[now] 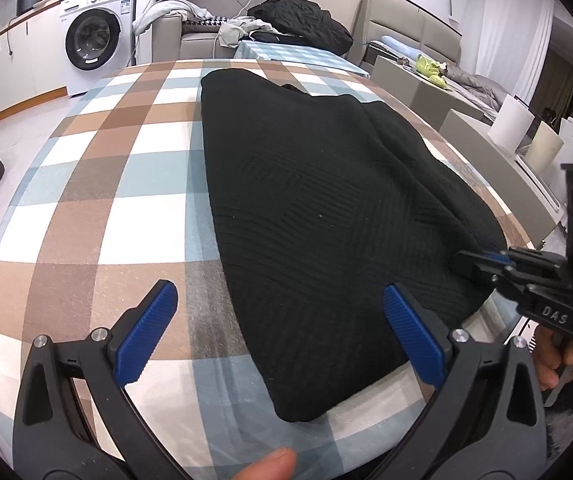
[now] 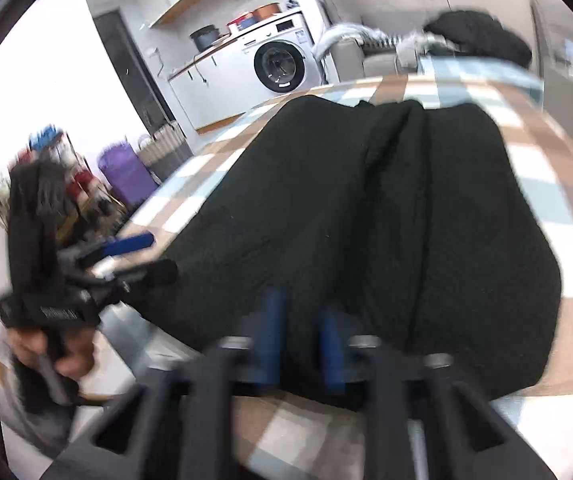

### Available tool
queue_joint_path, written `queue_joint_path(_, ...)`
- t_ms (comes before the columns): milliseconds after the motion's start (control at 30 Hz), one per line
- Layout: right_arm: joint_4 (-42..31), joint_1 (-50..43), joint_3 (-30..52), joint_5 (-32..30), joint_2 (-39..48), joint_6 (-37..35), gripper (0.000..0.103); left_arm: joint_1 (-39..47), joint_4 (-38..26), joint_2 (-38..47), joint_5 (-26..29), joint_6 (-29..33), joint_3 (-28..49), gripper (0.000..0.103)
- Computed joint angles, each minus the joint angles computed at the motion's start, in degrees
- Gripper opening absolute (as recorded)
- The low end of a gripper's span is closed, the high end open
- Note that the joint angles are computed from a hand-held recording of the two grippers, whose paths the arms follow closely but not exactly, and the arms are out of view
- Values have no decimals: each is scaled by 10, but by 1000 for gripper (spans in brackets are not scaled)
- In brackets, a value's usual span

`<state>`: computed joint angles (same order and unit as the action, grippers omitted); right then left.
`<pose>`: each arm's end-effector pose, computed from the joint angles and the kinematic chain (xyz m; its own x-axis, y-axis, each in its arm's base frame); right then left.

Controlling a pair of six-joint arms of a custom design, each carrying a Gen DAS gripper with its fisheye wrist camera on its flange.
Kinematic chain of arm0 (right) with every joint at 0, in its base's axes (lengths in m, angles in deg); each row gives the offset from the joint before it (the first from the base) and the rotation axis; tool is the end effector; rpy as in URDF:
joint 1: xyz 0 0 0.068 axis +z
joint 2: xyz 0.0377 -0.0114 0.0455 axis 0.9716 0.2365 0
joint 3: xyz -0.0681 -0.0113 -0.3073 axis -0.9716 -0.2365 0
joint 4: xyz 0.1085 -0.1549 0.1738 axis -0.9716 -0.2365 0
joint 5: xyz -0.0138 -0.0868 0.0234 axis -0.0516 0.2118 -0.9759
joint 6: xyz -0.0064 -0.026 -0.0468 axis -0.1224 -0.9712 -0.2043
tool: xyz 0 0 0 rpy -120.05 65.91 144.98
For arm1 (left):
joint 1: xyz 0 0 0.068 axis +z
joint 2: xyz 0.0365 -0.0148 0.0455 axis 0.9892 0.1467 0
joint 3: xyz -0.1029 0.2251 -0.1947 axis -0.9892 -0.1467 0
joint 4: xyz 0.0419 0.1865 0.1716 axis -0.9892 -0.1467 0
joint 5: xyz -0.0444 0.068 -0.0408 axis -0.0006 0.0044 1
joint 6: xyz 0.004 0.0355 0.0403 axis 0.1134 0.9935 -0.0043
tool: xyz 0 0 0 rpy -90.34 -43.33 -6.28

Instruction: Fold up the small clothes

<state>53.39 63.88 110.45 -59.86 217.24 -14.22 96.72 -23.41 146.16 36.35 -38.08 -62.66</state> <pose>0.3631 -0.0570 0.0435 -0.7210 -0.2473 -0.6473 -0.5324 0.7957 0.2890 0.2433 0.0525 0.0870 -0.7557 -0.0595 -0.6522 0.0883 0.9775 -0.1915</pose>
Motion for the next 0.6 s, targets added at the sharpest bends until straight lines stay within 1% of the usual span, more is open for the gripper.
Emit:
queue_joint_path(67, 26, -9, -23, -26, -17, 7, 7, -2, 5, -2, -2, -2, -7, 102)
queue_joint_path(100, 30, -12, -26, -29, -24, 14, 6, -2, 7, -2, -4, -1, -10, 102)
queue_joint_path(133, 17, -14, -16, -22, -21, 14, 7, -3, 6, -1, -5, 0, -10, 102)
queue_joint_path(167, -1, -11, -5, 1, -16, 10, 7, -2, 6, 0, -6, 1, -11, 102)
queue_joint_path(200, -17, -9, 11, 17, -11, 9, 12, -2, 6, 3, -7, 2, -11, 102)
queue_joint_path(233, -29, -10, 24, 19, -5, 11, 15, -1, 4, 4, -8, 2, -9, 102)
queue_joint_path(267, -41, -19, 32, 1, -3, 12, 22, -1, 2, 5, -9, 1, -7, 102)
queue_joint_path(300, -42, -30, 38, -23, -3, 20, 30, 1, 1, 6, -8, 0, -6, 102)
queue_joint_path(333, -36, -38, 39, -31, -8, 32, 34, 3, -4, 8, -5, -1, -1, 102)
queue_joint_path(367, -18, -41, 45, -24, -8, 57, 37, 7, -9, 10, -2, -1, 3, 102)
queue_joint_path(433, -15, -38, 65, 5, -1, 80, 37, 9, -17, 14, -3, -4, 13, 102)
queue_joint_path(467, -28, -32, 94, 21, 15, 99, 37, 12, -23, 17, -5, -8, 20, 102)
queue_joint_path(533, -71, -20, 152, 32, 47, 106, 37, 16, -32, 23, -2, -12, 31, 102)
queue_joint_path(600, -115, 1, 205, 63, 75, 97, 37, 21, -39, 27, 1, -13, 40, 102)
